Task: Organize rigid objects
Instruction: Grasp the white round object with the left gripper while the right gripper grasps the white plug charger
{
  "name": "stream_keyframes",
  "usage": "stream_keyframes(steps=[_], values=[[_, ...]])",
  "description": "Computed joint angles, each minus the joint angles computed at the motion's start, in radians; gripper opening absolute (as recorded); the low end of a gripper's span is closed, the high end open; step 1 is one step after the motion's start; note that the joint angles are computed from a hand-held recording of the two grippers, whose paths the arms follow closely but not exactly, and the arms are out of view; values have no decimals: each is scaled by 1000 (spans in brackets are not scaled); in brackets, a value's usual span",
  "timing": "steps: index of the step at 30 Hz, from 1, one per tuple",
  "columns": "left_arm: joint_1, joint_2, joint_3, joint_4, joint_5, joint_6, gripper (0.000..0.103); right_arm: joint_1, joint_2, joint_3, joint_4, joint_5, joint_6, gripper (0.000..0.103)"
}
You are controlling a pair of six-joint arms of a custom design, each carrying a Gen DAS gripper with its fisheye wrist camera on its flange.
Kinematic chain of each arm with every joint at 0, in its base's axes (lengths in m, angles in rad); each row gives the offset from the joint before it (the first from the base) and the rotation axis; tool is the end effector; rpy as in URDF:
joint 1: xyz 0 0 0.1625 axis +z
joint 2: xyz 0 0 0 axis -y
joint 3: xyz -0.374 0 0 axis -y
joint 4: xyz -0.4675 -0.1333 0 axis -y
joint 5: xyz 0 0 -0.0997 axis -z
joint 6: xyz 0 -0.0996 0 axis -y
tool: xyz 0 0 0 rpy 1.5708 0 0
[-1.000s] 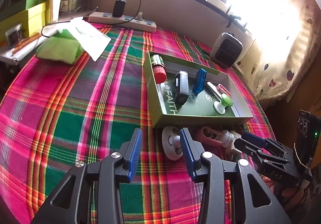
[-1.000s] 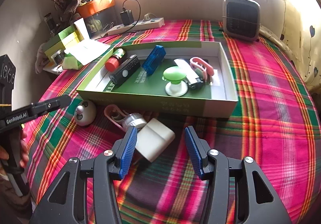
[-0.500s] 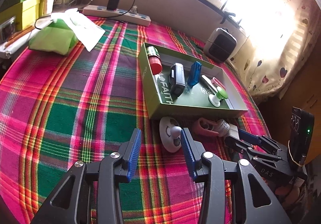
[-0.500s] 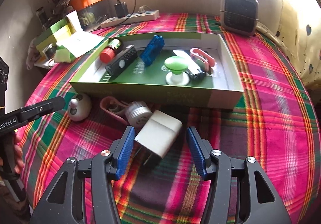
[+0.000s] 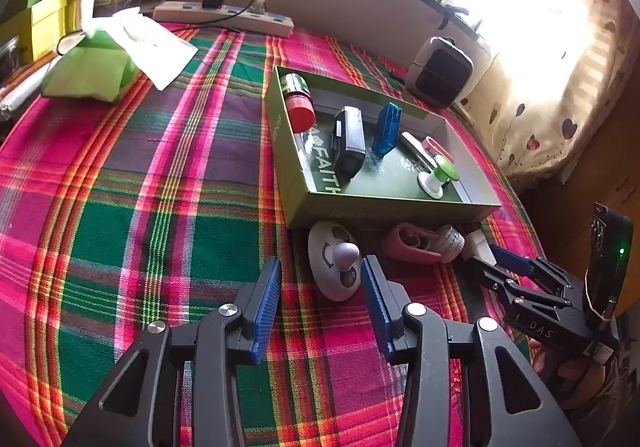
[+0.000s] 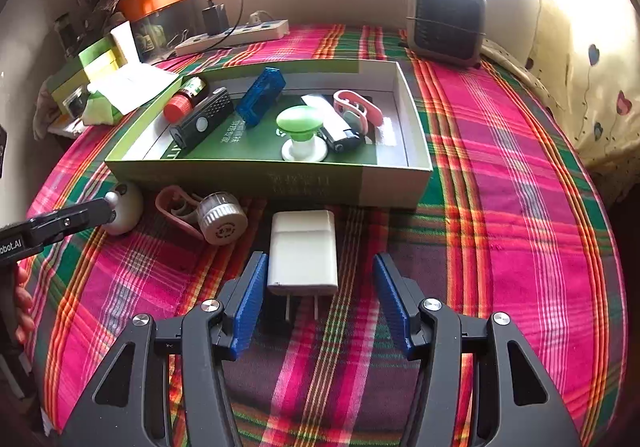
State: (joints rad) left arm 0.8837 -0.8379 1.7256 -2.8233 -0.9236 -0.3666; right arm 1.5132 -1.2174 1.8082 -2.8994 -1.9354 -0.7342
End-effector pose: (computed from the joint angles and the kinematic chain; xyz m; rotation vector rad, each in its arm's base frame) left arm -0.2735 -0.6381 0.0392 0.2590 2.6214 -0.8626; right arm 0.0600 -0.6586 0.2512 0.6467 -2.3630 0.6979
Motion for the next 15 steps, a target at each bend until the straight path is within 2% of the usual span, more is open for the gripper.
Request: stream_keyframes(steps=[15], values=[[-10, 42, -51, 45, 67, -2, 41, -6, 18, -32, 21, 22, -17, 55]])
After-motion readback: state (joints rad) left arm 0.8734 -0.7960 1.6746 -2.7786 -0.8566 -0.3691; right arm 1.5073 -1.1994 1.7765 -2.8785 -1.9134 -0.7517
